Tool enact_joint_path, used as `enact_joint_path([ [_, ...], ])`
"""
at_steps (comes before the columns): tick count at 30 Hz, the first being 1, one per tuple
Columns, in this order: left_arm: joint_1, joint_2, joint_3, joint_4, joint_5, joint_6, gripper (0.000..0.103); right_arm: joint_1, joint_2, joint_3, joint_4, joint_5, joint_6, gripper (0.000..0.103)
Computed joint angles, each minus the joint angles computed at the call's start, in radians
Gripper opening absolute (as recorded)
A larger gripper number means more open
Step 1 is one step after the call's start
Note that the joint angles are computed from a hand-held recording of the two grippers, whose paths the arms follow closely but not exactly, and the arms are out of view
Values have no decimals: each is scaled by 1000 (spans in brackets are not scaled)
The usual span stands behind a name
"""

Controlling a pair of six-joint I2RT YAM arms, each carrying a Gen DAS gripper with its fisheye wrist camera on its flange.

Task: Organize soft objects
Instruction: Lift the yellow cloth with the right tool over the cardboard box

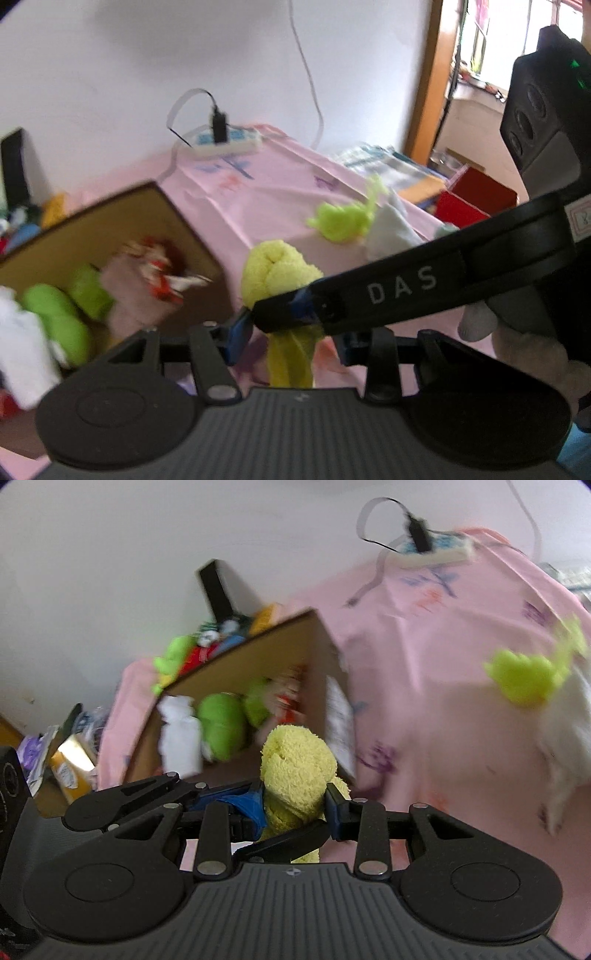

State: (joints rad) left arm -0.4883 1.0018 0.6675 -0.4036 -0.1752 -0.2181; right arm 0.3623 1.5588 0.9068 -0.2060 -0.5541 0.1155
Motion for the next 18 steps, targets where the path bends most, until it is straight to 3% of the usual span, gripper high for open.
enact_joint_path([
  [5,187,-76,74,-88,97,147,36,90,32,110,18,18,51,18],
  [12,468,-6,323,-132,252,343,36,182,138,433,-33,53,139,18],
  [18,575,64,400,-89,312,375,36,242,233,628,-109,145,55,18],
])
